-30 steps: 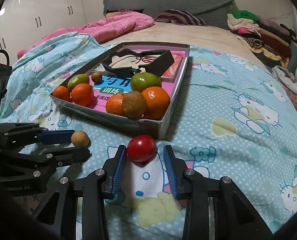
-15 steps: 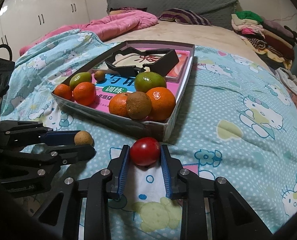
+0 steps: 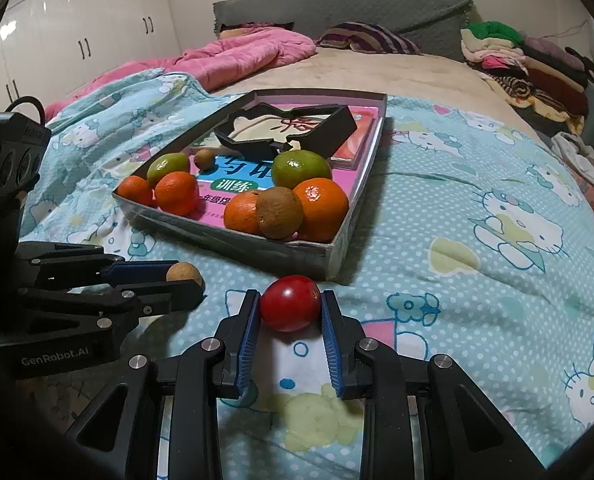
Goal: Organize fruits
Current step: 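Grasp the red plum with the right tool while the left tool grasps the tan fruit, then carry the plum with the right tool while the left tool carries the tan fruit to the tray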
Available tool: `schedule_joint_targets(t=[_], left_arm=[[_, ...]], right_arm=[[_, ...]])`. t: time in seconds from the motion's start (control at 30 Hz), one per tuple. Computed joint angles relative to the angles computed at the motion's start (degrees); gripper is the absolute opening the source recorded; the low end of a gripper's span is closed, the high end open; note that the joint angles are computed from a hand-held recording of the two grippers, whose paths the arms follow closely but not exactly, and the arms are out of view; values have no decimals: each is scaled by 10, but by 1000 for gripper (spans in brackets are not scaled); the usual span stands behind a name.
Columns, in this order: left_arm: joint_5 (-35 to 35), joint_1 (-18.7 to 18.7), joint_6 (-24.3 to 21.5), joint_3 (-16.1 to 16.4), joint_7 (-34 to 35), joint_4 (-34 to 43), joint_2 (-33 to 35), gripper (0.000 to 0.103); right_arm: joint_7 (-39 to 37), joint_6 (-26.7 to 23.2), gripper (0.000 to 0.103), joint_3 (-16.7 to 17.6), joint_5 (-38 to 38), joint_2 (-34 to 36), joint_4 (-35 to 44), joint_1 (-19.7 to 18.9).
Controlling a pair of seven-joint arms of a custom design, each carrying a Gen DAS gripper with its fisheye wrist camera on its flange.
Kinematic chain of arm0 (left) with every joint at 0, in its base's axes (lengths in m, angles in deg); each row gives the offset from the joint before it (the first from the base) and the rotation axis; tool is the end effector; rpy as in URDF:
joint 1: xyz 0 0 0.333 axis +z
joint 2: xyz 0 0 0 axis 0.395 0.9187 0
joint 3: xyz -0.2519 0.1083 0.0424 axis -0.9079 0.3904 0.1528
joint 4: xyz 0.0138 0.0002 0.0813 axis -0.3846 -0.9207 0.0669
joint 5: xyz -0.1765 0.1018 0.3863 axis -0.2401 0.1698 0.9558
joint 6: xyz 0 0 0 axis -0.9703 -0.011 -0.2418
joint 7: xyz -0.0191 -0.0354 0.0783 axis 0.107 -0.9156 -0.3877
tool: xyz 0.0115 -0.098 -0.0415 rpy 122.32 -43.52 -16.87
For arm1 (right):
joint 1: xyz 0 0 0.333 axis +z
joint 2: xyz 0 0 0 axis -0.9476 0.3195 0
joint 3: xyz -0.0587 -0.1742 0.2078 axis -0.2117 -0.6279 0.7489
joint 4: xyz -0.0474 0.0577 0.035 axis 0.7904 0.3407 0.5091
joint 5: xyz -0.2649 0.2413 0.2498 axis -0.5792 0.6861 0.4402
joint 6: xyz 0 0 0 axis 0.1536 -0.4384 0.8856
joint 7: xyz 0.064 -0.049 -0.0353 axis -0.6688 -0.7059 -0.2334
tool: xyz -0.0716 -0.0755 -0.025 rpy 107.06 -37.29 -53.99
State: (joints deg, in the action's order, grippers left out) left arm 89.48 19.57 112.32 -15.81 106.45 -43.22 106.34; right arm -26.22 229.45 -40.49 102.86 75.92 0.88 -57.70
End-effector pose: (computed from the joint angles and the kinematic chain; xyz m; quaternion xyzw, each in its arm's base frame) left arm 0.6655 -0.2009 0.2878 -0.7171 0.6203 -0.2851 0.1408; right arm 0.7084 0.2683 0.3032 -0.8640 0.3622 -0.0667 0.3432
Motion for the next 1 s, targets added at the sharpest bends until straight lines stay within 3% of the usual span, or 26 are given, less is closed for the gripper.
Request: schedule_joint_targets(t=[0.4, 1.0], left_arm=[[-9, 12, 7, -3, 4, -62, -55, 24], [43, 2, 24, 39, -74, -134, -129, 24]], right_arm=[[-37, -5, 31, 11, 34, -24, -30, -9], [-87, -13, 31, 20, 86, -53, -61, -11]])
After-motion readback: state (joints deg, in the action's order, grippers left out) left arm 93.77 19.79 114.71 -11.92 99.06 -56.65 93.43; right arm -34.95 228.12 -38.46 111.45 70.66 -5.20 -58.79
